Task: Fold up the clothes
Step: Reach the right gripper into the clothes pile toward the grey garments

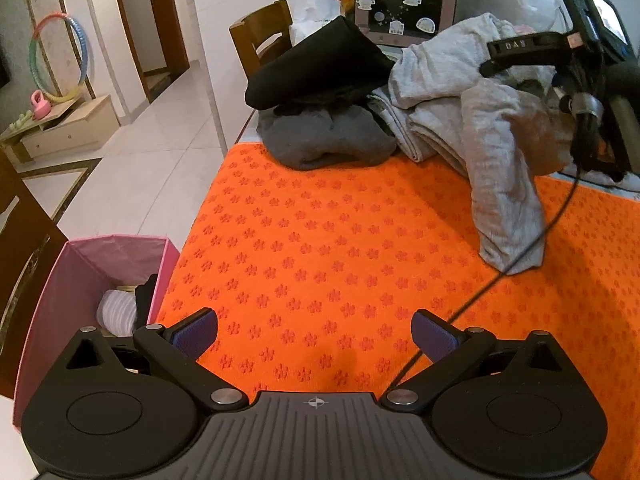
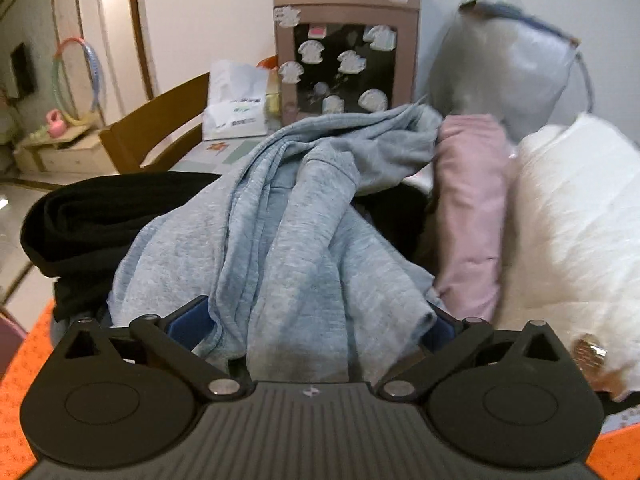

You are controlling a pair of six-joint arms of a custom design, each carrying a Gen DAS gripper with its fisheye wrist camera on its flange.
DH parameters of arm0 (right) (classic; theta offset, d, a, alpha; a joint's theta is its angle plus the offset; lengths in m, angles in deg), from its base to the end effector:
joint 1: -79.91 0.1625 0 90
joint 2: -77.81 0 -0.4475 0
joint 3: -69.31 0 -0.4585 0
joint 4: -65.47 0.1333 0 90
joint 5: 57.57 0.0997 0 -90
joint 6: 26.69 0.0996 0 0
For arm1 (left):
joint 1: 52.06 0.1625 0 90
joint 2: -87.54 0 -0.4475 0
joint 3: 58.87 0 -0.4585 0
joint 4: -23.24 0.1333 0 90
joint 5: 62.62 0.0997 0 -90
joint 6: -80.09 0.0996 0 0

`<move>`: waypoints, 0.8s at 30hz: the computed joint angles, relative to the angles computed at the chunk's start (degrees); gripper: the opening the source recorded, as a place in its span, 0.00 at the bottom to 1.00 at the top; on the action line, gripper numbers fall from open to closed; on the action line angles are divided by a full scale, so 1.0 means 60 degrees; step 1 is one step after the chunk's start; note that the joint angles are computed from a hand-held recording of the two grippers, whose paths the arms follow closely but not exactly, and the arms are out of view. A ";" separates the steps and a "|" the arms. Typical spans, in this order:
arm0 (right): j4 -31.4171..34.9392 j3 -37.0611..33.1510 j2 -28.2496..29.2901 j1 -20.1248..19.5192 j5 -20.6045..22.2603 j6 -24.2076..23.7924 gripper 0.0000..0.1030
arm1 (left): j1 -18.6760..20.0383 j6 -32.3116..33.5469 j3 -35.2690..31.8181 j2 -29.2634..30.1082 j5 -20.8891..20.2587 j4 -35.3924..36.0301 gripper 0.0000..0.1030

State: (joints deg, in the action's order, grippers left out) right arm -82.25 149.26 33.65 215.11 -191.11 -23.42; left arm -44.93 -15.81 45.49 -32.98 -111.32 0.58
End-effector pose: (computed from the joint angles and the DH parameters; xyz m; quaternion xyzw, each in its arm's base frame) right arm 0.6220 -0.5265 0.1764 0.2603 -0.8766 0.3105 0.2595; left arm -0.1909 -0.2245 0.5510 0.0556 0.8558 -0.3137 0.4076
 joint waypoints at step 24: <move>0.0047 -0.2777 0.2968 0.1703 0.0516 -0.6080 0.61 | -0.0611 -0.0806 -0.0304 0.0264 -0.0540 0.0800 1.00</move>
State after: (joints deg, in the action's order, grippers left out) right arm -81.97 132.60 51.46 225.33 -188.01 -59.91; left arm -48.59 -20.65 43.67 -31.39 -114.56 5.38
